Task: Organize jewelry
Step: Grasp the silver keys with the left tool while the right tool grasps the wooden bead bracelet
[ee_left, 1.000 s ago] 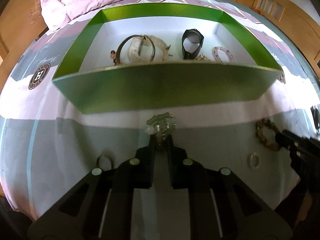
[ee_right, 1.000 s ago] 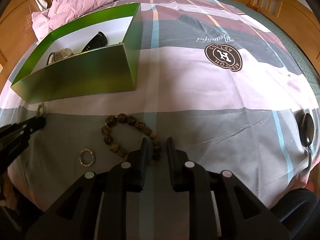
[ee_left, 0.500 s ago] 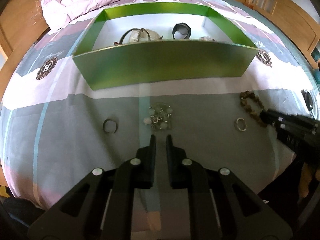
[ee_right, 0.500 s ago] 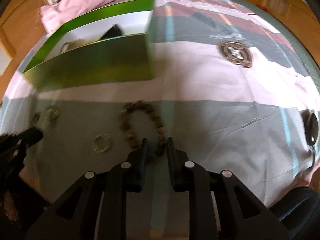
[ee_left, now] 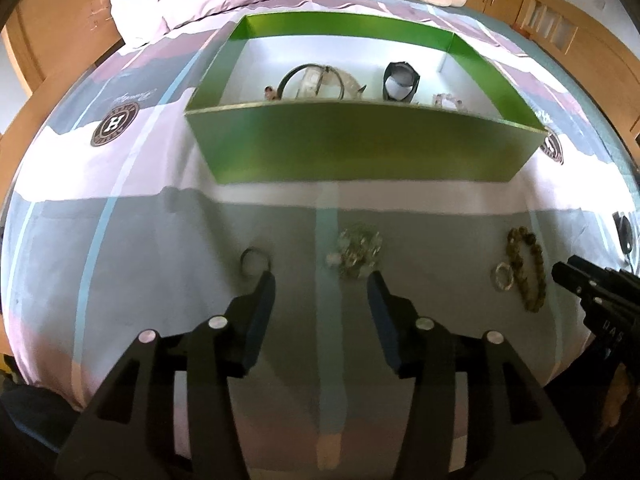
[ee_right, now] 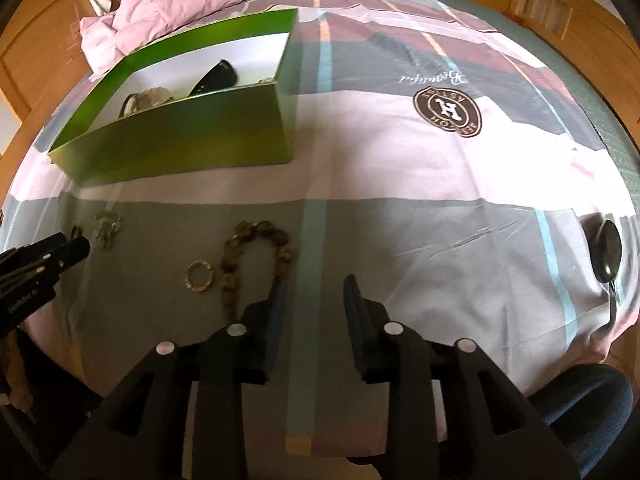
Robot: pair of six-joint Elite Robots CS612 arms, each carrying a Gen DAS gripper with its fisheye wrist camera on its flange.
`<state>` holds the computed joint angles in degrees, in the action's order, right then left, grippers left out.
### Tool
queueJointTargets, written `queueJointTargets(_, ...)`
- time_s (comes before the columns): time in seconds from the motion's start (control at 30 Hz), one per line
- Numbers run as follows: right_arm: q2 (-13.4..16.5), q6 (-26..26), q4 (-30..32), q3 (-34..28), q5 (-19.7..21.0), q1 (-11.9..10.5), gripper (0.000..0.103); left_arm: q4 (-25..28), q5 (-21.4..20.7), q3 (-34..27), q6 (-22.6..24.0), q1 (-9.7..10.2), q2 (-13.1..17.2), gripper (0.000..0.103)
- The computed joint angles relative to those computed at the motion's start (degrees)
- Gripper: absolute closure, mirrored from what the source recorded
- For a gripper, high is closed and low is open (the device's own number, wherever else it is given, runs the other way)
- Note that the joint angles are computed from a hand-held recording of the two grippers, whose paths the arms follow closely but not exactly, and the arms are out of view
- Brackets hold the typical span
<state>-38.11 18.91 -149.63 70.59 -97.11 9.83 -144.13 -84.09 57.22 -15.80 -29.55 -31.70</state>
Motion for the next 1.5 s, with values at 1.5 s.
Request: queueJointTargets(1.5, 2.5, -2.9, 0.8, -3.2, 0.3, 0.5, 0.069, 1.3, 0.8, 2.0, -1.3, 0.61, -0.4, 0.048)
